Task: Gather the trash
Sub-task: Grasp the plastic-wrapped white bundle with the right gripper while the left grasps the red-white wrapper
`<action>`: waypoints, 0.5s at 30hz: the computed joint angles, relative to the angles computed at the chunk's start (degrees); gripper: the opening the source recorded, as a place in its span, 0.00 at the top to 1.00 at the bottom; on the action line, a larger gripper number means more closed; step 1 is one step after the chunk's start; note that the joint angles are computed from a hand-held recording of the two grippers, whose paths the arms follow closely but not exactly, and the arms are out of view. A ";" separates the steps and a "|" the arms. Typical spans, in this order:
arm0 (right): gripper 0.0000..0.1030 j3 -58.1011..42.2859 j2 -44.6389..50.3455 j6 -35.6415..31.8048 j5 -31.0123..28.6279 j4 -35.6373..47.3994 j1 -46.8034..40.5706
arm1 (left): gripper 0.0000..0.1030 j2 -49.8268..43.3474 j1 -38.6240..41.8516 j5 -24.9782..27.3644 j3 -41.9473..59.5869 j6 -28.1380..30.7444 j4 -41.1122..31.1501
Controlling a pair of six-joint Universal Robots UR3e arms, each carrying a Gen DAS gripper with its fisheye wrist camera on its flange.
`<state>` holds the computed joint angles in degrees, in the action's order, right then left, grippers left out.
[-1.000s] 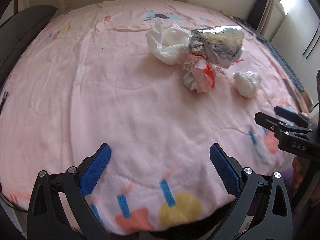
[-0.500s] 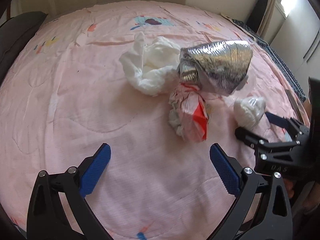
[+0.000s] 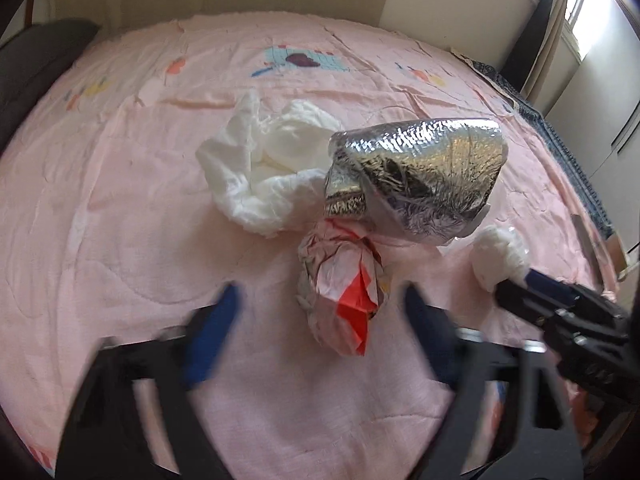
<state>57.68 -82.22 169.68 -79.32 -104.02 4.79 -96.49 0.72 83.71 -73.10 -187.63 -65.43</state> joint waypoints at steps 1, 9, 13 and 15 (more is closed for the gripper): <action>0.57 0.50 -0.64 -0.14 0.94 -0.54 -0.55 | 0.51 -0.18 -0.23 -0.20 0.05 0.72 0.20; 0.72 -0.05 -1.73 -2.18 7.24 1.08 -4.21 | 0.64 0.82 -2.04 2.16 -1.33 3.82 3.00; 0.80 1.83 -3.60 -3.27 8.47 -0.23 -5.05 | 0.64 3.50 -1.39 1.21 -3.56 6.45 3.15; 0.84 2.89 -4.63 -3.91 9.33 -0.57 -5.48 | 0.64 5.41 -0.16 -0.52 -4.95 6.16 2.79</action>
<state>60.56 -86.85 165.77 -69.99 -104.59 -0.69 -91.08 0.56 83.19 -78.05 -181.47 -62.64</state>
